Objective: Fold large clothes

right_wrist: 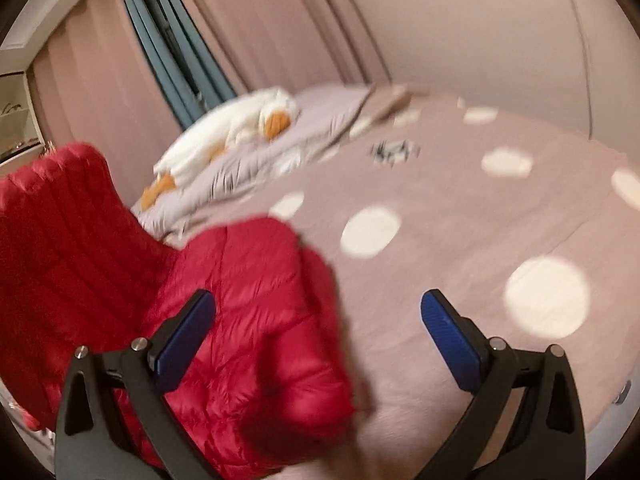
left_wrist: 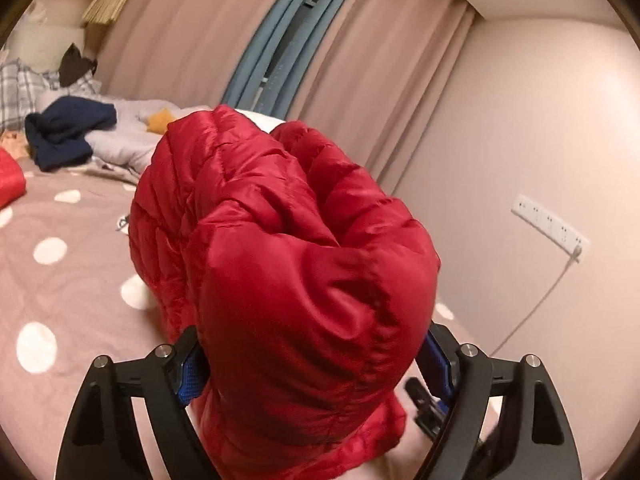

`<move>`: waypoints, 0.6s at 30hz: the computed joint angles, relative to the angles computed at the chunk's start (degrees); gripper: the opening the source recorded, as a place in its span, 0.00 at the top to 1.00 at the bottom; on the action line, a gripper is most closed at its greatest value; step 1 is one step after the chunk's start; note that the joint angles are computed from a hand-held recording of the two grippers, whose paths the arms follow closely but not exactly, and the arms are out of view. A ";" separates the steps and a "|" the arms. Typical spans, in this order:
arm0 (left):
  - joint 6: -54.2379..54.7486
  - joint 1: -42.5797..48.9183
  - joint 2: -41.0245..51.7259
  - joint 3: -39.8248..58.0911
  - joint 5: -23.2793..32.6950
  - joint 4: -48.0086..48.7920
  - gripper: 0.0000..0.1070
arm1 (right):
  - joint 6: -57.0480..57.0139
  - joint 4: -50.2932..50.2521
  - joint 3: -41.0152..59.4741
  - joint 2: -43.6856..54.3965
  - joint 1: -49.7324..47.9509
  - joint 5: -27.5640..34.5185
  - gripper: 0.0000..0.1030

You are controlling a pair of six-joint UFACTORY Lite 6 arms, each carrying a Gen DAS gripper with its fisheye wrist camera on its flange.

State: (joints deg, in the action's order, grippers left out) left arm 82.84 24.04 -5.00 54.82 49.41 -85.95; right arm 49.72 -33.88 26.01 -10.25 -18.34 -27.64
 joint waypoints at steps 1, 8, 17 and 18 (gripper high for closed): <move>0.33 -0.21 1.16 1.02 0.02 -0.07 0.22 | -1.21 0.98 -1.58 -1.99 -0.95 -1.18 0.00; -2.57 -0.30 2.31 2.22 10.37 2.53 0.21 | 3.56 -4.99 -8.81 -11.41 -12.51 -9.17 0.00; -8.01 -11.36 17.00 12.96 8.96 11.56 0.17 | 11.29 -13.52 -5.85 -7.92 -16.46 -8.35 0.00; -10.35 -12.34 21.19 15.66 9.93 12.52 0.17 | 11.44 -13.41 -5.68 -7.76 -16.18 -7.75 0.00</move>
State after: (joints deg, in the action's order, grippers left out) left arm 72.49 11.70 16.19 70.48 59.33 -73.43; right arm 61.16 -47.29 20.34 -18.02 -34.52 -35.39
